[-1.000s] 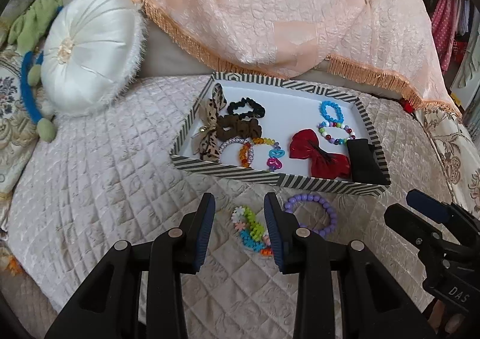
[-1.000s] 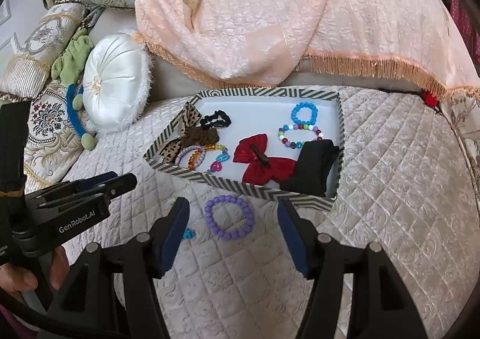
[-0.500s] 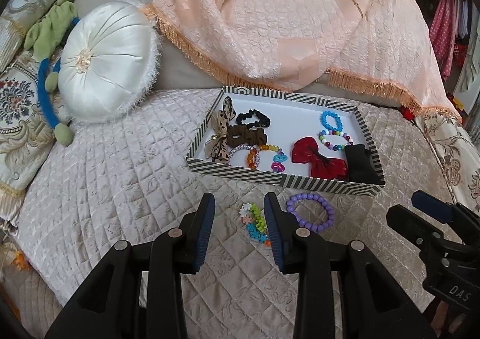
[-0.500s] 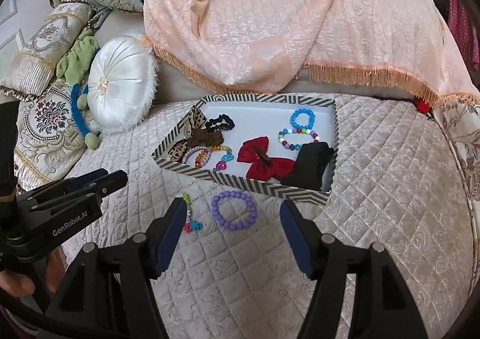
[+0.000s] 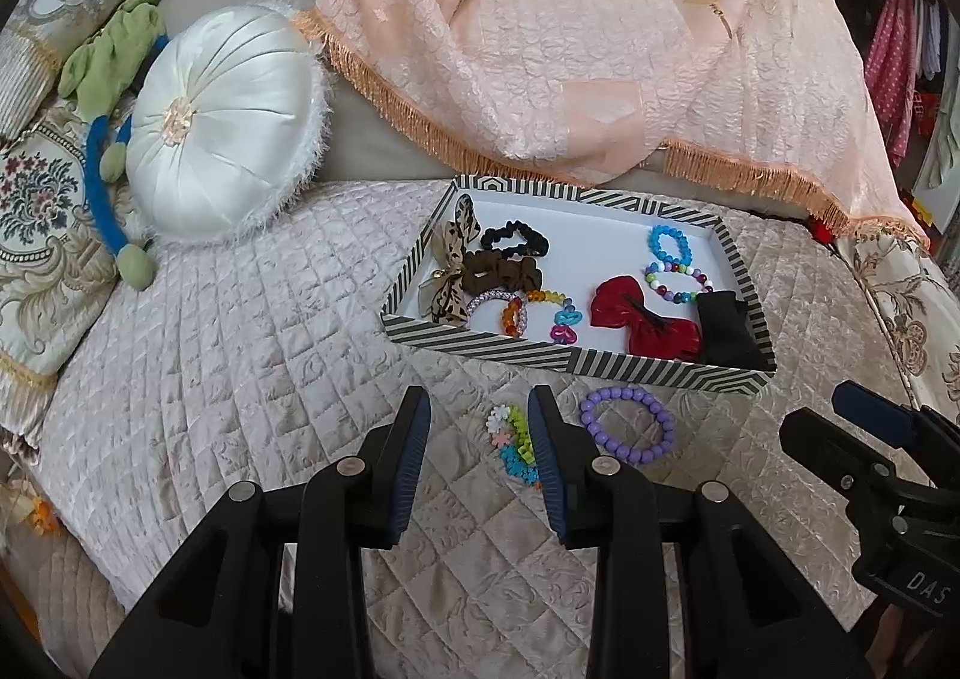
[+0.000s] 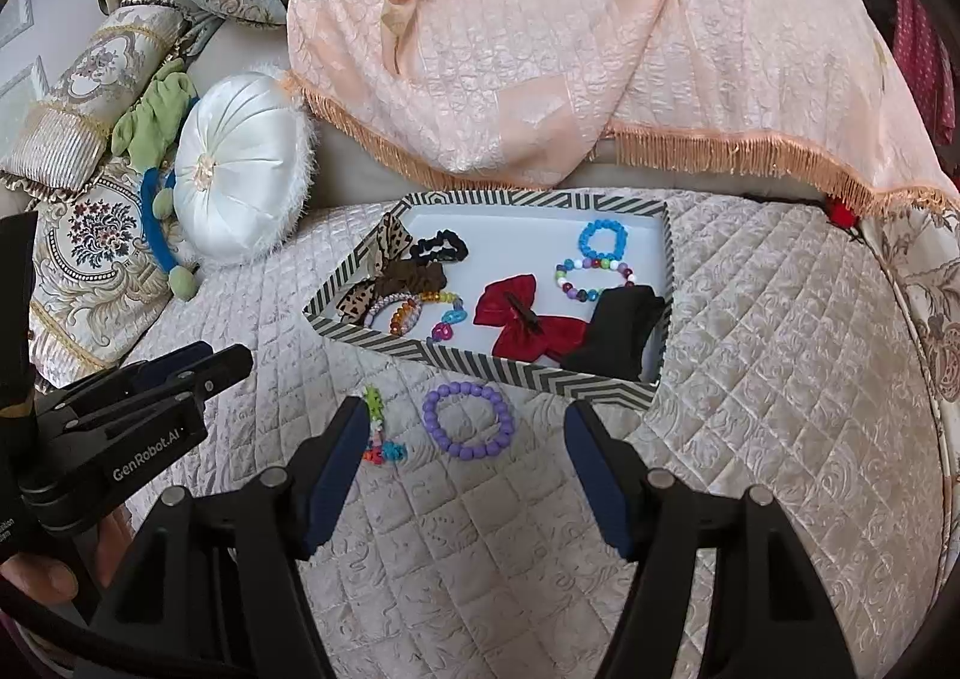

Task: Organize jewelry
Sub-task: 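Grasp the flower-bead bracelet with left tool while right tool grasps the purple bracelet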

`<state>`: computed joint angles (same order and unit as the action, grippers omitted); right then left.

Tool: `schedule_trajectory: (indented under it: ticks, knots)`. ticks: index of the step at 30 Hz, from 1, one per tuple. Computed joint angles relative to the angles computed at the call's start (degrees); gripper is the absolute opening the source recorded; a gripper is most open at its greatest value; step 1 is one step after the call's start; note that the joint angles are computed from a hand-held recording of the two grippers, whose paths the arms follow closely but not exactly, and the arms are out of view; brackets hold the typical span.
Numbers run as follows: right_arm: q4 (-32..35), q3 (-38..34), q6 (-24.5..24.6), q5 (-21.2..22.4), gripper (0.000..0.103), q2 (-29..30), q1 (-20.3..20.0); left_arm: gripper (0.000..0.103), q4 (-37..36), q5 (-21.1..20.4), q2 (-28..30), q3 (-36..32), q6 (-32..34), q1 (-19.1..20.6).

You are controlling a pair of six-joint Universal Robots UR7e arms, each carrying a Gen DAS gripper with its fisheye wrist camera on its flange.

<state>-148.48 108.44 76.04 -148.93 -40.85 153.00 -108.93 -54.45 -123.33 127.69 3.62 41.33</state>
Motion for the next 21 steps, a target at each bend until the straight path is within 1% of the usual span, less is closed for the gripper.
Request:
schedule_trajectory:
  ticks: [14, 21]
  knots:
    - [0.15, 0.52, 0.44, 1.12, 0.072, 0.19, -0.98, 0.024, -0.12, -0.14, 0.28, 0.81, -0.37, 0.35]
    - [0.25, 1.71, 1.28, 1.69, 0.072, -0.42, -1.65, 0.024, -0.71, -1.91, 2.75, -0.69, -0.26, 3.78]
